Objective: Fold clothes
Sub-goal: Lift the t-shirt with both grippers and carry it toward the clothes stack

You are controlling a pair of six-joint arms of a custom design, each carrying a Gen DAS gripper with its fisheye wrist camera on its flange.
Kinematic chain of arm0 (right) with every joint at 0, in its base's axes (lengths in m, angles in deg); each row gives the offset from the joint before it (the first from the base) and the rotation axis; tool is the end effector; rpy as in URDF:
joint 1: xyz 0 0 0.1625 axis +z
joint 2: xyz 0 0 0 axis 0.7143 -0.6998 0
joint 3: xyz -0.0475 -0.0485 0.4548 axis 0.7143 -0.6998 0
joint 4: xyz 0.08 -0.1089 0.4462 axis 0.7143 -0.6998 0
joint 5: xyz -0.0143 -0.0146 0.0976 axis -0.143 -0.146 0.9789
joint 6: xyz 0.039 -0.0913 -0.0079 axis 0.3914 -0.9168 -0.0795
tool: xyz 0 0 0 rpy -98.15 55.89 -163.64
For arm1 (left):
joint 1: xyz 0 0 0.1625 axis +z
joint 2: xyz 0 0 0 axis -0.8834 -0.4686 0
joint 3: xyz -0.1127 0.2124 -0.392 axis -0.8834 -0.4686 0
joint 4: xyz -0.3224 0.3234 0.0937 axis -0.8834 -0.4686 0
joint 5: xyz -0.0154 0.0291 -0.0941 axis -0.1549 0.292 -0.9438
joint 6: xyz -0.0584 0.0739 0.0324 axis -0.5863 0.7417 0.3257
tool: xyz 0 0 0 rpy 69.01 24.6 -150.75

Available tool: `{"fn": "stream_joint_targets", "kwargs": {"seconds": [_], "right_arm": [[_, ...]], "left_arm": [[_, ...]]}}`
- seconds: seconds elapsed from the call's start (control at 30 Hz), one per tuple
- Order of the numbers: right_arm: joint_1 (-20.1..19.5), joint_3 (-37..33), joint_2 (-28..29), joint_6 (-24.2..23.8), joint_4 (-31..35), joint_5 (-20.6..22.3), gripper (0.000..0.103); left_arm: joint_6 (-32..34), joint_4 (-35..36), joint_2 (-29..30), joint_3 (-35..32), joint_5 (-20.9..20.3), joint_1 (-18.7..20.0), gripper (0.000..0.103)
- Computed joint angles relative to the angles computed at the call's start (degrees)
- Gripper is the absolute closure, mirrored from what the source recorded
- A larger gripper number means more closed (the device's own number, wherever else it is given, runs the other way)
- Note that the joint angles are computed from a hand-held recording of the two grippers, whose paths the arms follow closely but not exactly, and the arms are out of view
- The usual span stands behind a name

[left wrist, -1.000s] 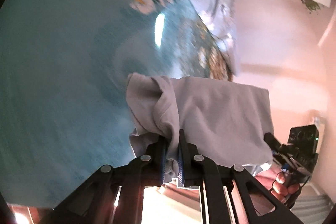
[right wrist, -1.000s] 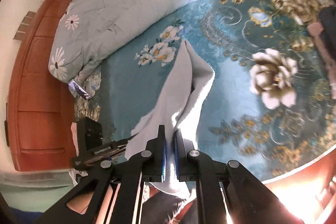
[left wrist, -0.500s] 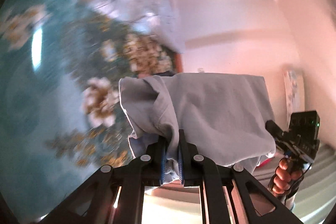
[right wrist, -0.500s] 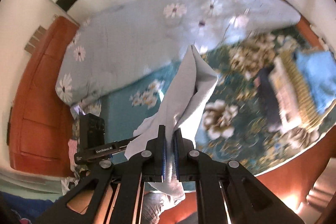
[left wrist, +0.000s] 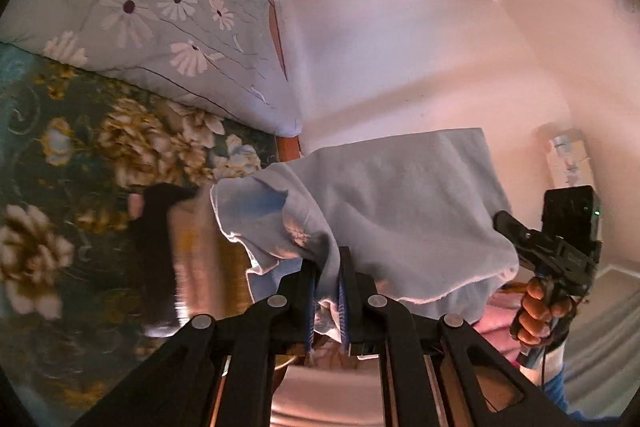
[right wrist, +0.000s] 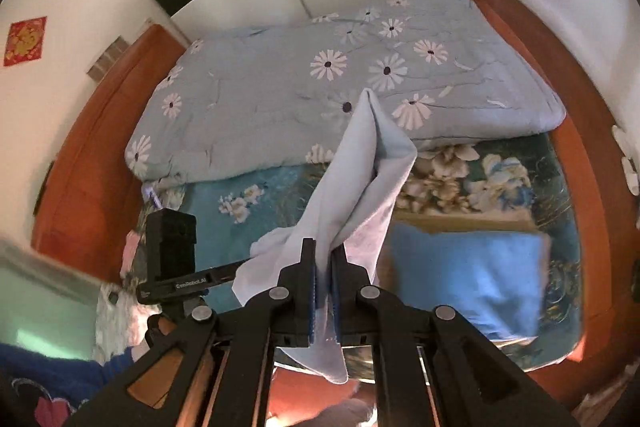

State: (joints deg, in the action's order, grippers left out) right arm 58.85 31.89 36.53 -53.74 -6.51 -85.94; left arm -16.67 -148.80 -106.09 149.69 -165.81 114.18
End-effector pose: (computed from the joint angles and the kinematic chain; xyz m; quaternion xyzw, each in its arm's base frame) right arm 0.3150 -0.8177 0.5688 0.1712 -0.9617 0.1481 0.1545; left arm -0.3980 -0.7412 0.2434 0.0238 -0.9541 0.2543 0.1565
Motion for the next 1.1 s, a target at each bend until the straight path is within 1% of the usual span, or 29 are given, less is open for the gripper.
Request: {"fn": "stream_joint_targets", "kwargs": {"seconds": [0.07, 0.17, 0.2, 0.3, 0.33, 0.43, 0.47, 0.53, 0.6, 0.63, 0.67, 0.7, 0.77, 0.87, 0.93, 1.0, 1.03, 1.07, 1.1], "right_arm": [[-3.18, -4.05, 0.57, -1.76, 3.53, 1.89, 0.097], [-9.87, -3.12, -1.14, -2.36, 4.66, 5.78, 0.097], [-11.96, -1.87, -1.78, -1.36, 4.42, 6.51, 0.096], [-17.29, 1.17, -2.81, 2.16, 3.92, 7.6, 0.096], [-18.68, 2.14, -3.02, 3.03, 3.58, 7.94, 0.096], [-21.12, 6.46, -4.44, 3.76, 1.31, 10.03, 0.096], [-21.53, 6.91, -4.48, 3.92, 1.09, 10.43, 0.095], [-22.34, 7.47, -4.41, 4.17, 0.86, 11.23, 0.094], [-22.54, 5.52, -3.71, 2.77, 2.45, 11.47, 0.093], [-22.25, 5.66, -3.95, 1.7, 2.5, 11.04, 0.093], [-21.72, 5.01, -3.7, 0.31, 2.67, 9.98, 0.09], [-21.34, 4.49, -3.58, -0.7, 2.74, 9.02, 0.088], [-20.57, 5.26, -4.3, -2.87, 0.51, 6.45, 0.085], [-19.82, 9.37, -7.21, -4.26, -5.58, 4.94, 0.082], [-18.77, 13.17, -9.36, -7.16, -9.87, 4.23, 0.079], [-18.09, 15.86, -10.26, -8.94, -11.46, 6.14, 0.074], [-17.86, 16.8, -10.34, -9.46, -11.7, 6.98, 0.074], [-17.63, 17.62, -10.29, -9.87, -11.95, 7.49, 0.074], [-17.41, 18.02, -9.59, -9.56, -12.41, 6.14, 0.074]], "left_arm": [[-1.73, 1.84, 3.63, -3.31, 2.35, -1.53, 0.093], [-2.19, 9.82, 8.92, -9.83, 5.4, -2.77, 0.093], [-2.01, 12.35, 10.34, -11.51, 6.56, -3.06, 0.093], [-3.04, 17.98, 13.64, -15.04, 7.58, -3.53, 0.092], [-3.53, 19.58, 14.49, -15.79, 7.96, -3.72, 0.092], [-4.65, 22.53, 15.76, -16.86, 9.33, -4.0, 0.091], [-5.25, 23.4, 16.05, -17.04, 9.74, -4.08, 0.089], [-5.86, 24.35, 16.15, -17.16, 9.89, -4.16, 0.089], [-5.72, 26.57, 16.03, -18.07, 10.14, -4.37, 0.089], [-5.56, 27.97, 15.85, -18.51, 10.72, -4.6, 0.087], [-5.17, 29.61, 15.79, -19.36, 11.58, -4.71, 0.084], [-4.77, 31.27, 15.77, -20.26, 12.45, -4.81, 0.084], [-3.64, 34.04, 15.48, -21.71, 14.77, -5.6, 0.084], [-1.85, 36.48, 15.75, -24.67, 19.48, -7.03, 0.083], [0.46, 37.09, 17.17, -27.49, 22.21, -7.86, 0.081], [2.97, 37.49, 20.04, -31.75, 22.95, -7.87, 0.078], [3.43, 37.93, 21.35, -33.39, 22.96, -7.81, 0.076], [3.67, 39.5, 23.5, -36.51, 22.8, -7.52, 0.076], [3.66, 41.07, 25.12, -38.68, 22.68, -7.14, 0.076]]}}
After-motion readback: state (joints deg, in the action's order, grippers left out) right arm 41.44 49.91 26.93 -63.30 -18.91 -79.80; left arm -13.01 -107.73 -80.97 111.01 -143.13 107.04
